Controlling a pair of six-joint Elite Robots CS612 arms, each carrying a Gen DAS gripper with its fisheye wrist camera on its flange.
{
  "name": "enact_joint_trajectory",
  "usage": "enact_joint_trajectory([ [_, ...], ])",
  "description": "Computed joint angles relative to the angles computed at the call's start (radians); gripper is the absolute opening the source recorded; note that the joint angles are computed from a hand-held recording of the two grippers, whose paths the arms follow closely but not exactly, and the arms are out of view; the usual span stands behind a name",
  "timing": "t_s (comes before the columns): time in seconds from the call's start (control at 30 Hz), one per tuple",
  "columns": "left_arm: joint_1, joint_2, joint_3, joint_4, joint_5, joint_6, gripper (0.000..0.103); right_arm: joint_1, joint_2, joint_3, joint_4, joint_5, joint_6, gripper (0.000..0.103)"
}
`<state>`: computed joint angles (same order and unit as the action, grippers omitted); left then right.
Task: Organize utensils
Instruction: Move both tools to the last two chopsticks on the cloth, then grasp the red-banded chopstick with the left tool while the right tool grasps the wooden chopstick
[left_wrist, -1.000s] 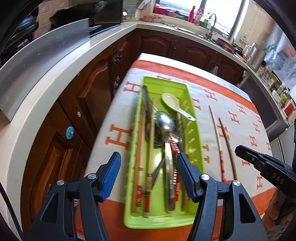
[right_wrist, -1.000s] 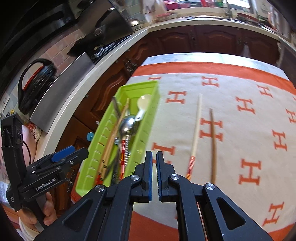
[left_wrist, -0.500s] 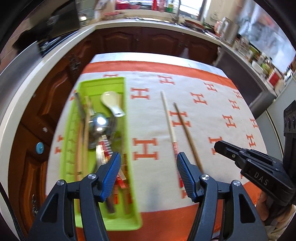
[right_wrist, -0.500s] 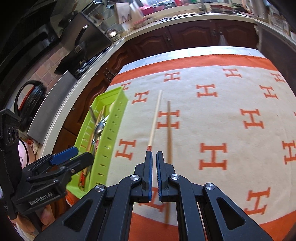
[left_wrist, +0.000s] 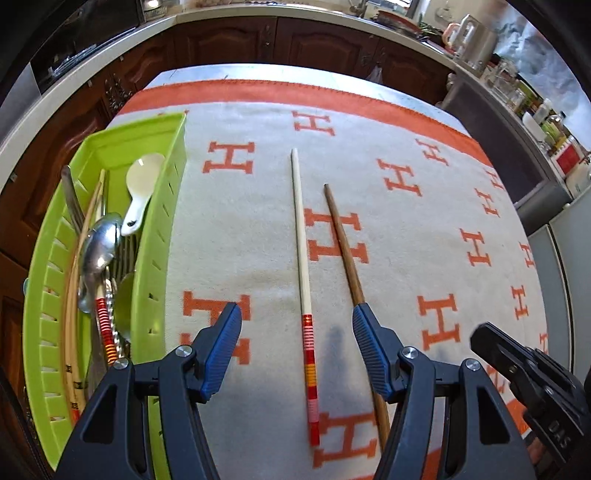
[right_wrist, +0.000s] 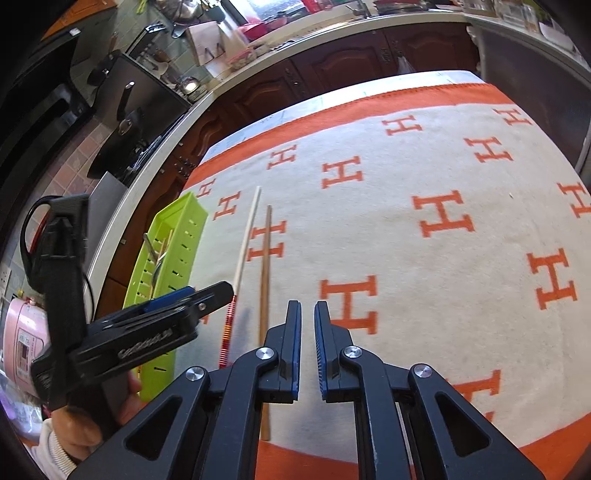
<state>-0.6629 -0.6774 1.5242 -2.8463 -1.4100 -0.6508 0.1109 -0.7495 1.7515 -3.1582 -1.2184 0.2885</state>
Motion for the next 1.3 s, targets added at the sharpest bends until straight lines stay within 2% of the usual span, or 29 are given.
enact_joint_trajectory([
  [0.13,-0.001,0.016,-0.020,0.021,0.011,-0.003,0.056,-0.007,0.010,-0.005,0.004,0.018,0.002,0.008],
  [0.4,-0.026,0.033,-0.043,0.051,0.128,0.044,0.055,0.000,0.024,-0.024,0.018,0.026,-0.021,0.008],
  [0.47,-0.029,0.036,-0.041,0.035,0.141,0.051,0.051,0.002,0.029,-0.029,0.026,0.031,-0.024,0.008],
  [0.5,-0.030,0.037,-0.040,0.026,0.142,0.054,0.046,0.002,0.030,-0.030,0.029,0.031,-0.026,0.008],
  [0.57,-0.031,0.038,-0.037,0.001,0.143,0.073,0.025,0.005,0.034,-0.035,0.035,0.031,-0.030,0.008],
  [0.6,-0.032,0.039,-0.038,-0.005,0.141,0.077,0.008,0.007,0.035,-0.037,0.039,0.032,-0.033,0.008],
  [0.63,-0.031,0.040,-0.038,-0.011,0.134,0.082,0.006,0.008,0.035,-0.038,0.041,0.032,-0.036,0.008],
  [0.73,-0.028,0.040,-0.034,-0.030,0.118,0.079,0.003,0.014,0.039,-0.044,0.049,0.026,-0.044,0.008],
  [1.07,-0.011,0.025,-0.011,-0.060,0.041,0.051,0.003,0.028,0.042,-0.057,0.059,0.011,-0.057,0.019],
  [1.3,-0.021,-0.026,0.047,-0.139,0.065,0.067,0.003,0.040,0.045,-0.070,0.073,-0.007,-0.078,0.030],
])
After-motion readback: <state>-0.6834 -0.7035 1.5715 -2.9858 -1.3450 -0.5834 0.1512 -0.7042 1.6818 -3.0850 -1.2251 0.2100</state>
